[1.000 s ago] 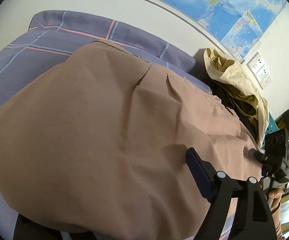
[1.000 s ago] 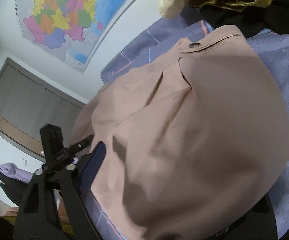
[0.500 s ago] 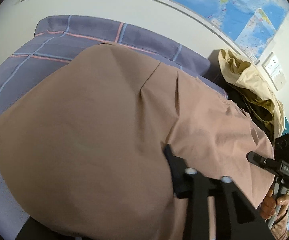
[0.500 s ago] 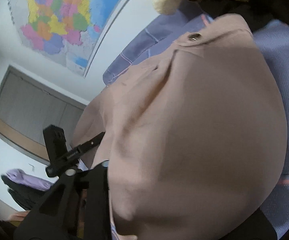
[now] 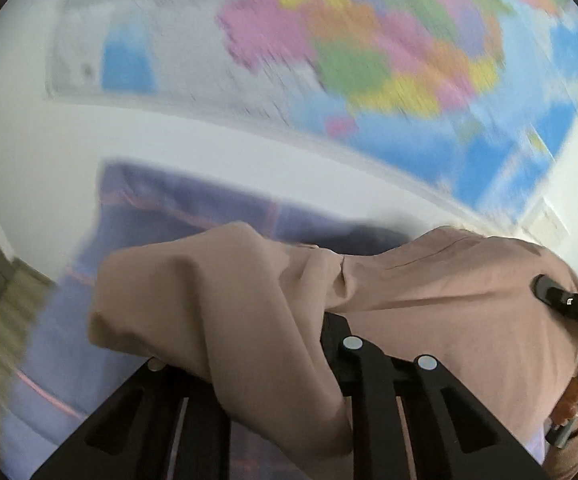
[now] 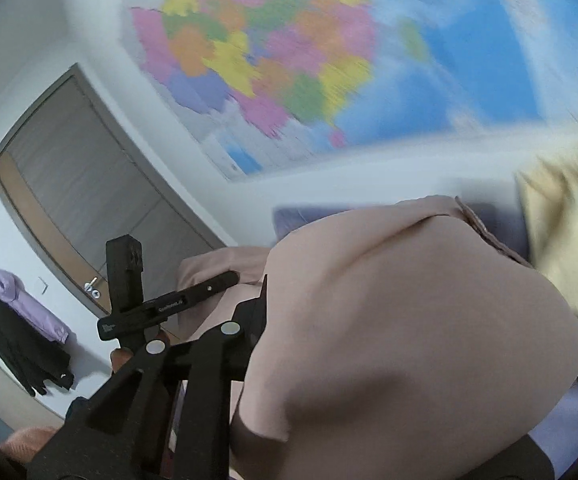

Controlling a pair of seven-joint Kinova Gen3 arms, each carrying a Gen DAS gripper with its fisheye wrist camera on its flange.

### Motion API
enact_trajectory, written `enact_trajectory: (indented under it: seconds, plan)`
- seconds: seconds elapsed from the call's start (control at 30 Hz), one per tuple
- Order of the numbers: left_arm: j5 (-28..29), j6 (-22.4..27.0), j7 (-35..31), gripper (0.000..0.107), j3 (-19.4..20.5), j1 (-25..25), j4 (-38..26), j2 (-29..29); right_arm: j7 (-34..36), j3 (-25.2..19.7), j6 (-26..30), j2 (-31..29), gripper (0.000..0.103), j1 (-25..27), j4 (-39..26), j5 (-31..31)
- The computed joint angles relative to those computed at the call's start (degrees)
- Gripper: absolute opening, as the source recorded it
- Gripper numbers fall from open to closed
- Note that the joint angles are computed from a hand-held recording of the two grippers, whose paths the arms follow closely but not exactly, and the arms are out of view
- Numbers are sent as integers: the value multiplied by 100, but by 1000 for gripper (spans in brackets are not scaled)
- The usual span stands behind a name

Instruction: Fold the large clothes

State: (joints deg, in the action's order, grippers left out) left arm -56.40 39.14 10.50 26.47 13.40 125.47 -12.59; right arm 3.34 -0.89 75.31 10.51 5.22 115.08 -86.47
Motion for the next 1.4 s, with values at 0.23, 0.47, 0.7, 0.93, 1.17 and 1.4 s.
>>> enact_trajectory:
  seconds: [0.23,0.47,0.7,0.93,1.17,1.4]
  plan:
    - [-218,-222,-799,15,-740,-1079,-100,-596,-401,34,-809,235,18,-1734,-1185,-712]
    - [-1364,-1838,-188,19,-1620,-2765,909,95,-1811,502,-1719,1639,22,-3528,-2406,312]
    - [-1474,-3194,-432,35,-2337,-3489,1374,591,-2747,-25,-1788,2318,76,-3100,-2594,1040]
    - [-1538,-2468,-249,46,-1306,-3989,1290,655,-2830,-1718,-2014,2377,54,-1338,-2553,1613]
    - [-1057,-847,-77,68,552,-4591,1317,312,-4283,-2492,-3220,2525,9,-1670,-3129,3212]
    - [-1383,170,966,80,1509,-3881,1685,-367,-4391,-1961,-3956,1831,43,-2129,-2595,3261]
